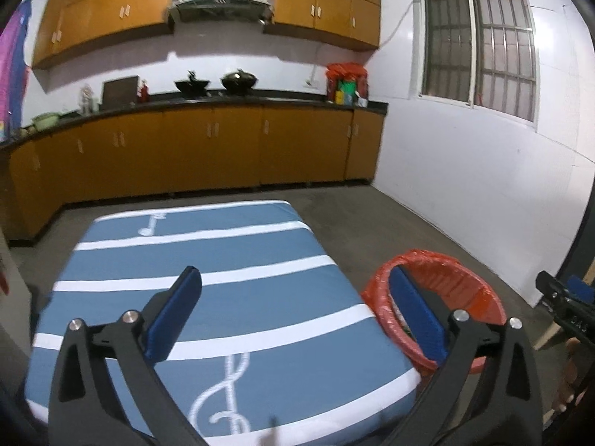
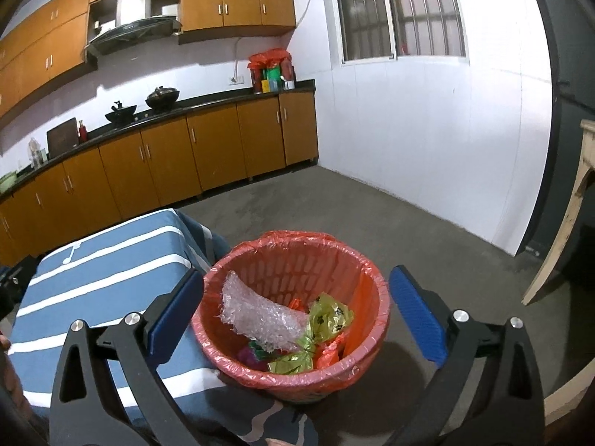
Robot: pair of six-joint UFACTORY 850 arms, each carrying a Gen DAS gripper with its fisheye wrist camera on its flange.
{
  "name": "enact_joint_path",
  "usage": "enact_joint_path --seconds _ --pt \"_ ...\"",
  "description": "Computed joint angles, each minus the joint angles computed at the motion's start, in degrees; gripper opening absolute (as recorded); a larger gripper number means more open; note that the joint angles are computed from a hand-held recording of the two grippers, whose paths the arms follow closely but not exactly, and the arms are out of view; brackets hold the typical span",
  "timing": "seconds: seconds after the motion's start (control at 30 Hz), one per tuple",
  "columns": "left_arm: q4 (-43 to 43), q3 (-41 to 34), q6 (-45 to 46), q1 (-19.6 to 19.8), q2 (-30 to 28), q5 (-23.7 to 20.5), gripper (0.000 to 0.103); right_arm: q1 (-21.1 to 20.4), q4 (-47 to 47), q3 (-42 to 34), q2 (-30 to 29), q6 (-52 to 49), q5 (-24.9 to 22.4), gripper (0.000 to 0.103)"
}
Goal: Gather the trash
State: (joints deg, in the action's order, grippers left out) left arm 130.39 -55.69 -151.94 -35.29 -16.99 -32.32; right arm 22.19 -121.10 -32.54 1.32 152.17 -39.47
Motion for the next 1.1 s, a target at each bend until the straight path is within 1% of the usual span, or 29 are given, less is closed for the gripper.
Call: enact_joint_path --seconds 0.07,0.2,0.33,0.43,0.57,0.73,0.87,1.1 --pt "-3.0 1.4 2.1 -0.6 1.3 -1.9 0.099 1.5 1.9 0.2 0.5 -1.8 -1.0 0.099" --pt "-5.9 4.3 3.9 -1.4 3.6 -3.9 0.099 4.2 3.5 0.9 1.6 -3.3 -2.6 0.099" --pt "-8.9 7.3 5.9 -2.8 5.8 -6.3 0.099 8.0 5.7 1.7 2.5 -6.2 -6.2 0.099" --pt "-10.7 9.5 6.9 -3.8 7.5 -8.3 0.099 10.3 6.5 2.4 3.1 -7.0 -7.9 0.099" --pt "-12.2 11.6 7.4 -4.7 9.1 -9.8 0.099 12.3 8.1 2.6 3.0 -7.7 -9.1 0.099" --pt "-12.7 13.7 6.2 -5.4 11.0 -10.1 0.099 13.8 9.7 3.2 3.2 -7.8 -9.8 0.099" --pt "-14.6 15.0 7.2 -6.7 11.8 -12.4 0.099 15.2 10.7 3.7 3.5 -8.2 -10.6 0.099" --pt "-16.2 16.8 7.1 -8.4 13.2 -14.9 0.099 17.6 12.1 4.5 4.3 -8.6 -11.8 0.099"
